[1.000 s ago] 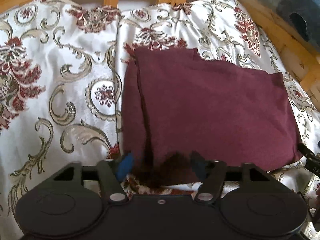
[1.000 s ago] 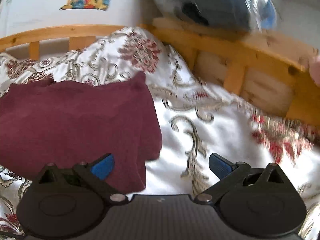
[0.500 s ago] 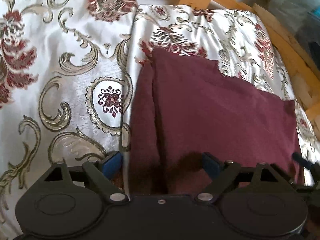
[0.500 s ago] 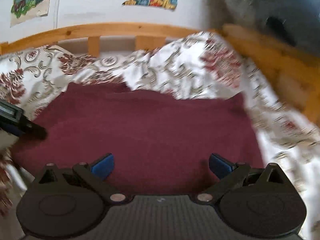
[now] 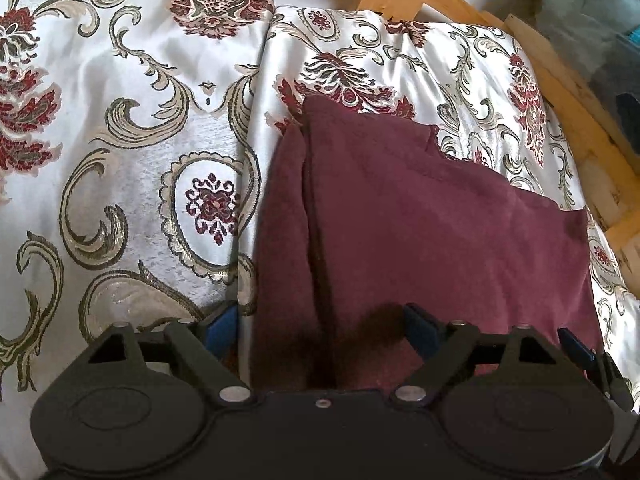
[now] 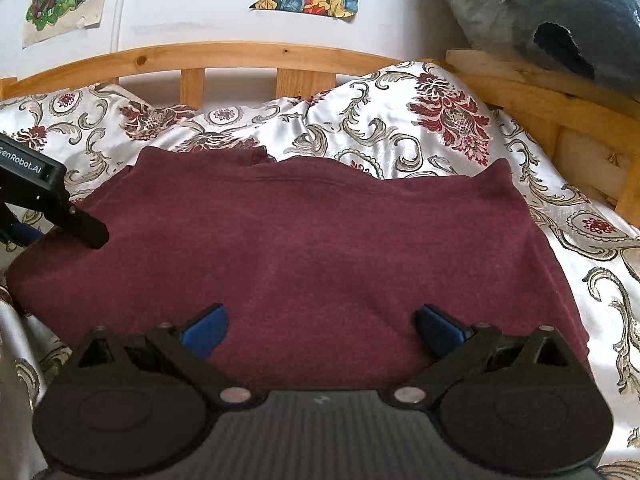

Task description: Fold small clothes

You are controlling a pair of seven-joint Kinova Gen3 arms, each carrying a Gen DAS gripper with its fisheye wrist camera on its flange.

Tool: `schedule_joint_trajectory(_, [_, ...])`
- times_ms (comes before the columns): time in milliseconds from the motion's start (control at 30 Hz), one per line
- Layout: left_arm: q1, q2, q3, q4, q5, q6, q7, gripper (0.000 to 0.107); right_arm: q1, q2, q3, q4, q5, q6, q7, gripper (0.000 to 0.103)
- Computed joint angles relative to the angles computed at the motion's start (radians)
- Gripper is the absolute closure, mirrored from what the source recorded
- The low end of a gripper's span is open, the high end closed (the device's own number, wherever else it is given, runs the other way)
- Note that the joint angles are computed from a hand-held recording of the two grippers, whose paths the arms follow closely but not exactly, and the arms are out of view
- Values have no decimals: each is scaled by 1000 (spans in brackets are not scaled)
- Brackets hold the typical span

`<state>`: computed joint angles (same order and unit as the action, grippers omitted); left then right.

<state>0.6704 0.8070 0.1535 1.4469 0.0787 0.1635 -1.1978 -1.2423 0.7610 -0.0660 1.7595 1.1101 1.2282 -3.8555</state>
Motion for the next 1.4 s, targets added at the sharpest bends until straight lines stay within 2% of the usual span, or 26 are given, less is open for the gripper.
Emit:
schedule_joint_trajectory(67, [5,-7,-3,10,1,-11,4,37,-3,3,0,0,1,3,-4,0])
schedule_joint_trajectory(200, [46,-29,-41,54,2,-74,23,46,-7,5,1,2,4,4,-16,0])
schedule_joint_trajectory(333, [74,-32,-78,60,8,-87,43,57,-8,0,-1,13,11,-3,-37,0])
schedule_joint_trajectory(467, [10,-10,-12,43,23,-69,52,54,-6,-3,-4,17,16,-5,-46,0])
schedule_joint_trajectory(533, [3,-6,-4,44,20,-73,49,54,-4,-4,-5,20,18,-7,-50,0])
schedule_joint_trajectory(600, [38,-7,-44,33,10,-60,49,55,-4,-3,-6,17,17,-4,-47,0])
schedule_joint_trajectory(667, [84,-11,-92,25,-5,-51,54,63,-4,-2,-6,16,17,-3,-49,0])
schedule_joint_trajectory(733, [137,-22,-151,31,-21,-60,62,79,-4,-1,-6,17,17,-3,-51,0])
schedule_joint_trajectory(800, [193,-31,-216,40,-32,-68,77,85,-4,-2,-7,17,18,-4,-53,0])
schedule_joint_trajectory(867, [218,-35,-244,38,-40,-64,88,88,-3,-5,-7,22,21,-10,-61,0])
schedule_joint_trajectory(1033, [225,-34,-254,-48,-71,82,141,90,13,-55,-15,91,61,-76,-141,0])
schedule_joint_trajectory(1133, [275,-39,-299,-97,-120,164,204,92,41,-105,-42,128,71,-115,-115,0])
schedule_joint_trajectory(1300, [453,-10,-454,-214,-294,334,320,92,49,-165,-74,164,45,-124,-102,0])
schedule_joint_trajectory(1400, [509,8,-491,-256,-372,392,380,92,36,-179,-85,176,31,-97,-108,0])
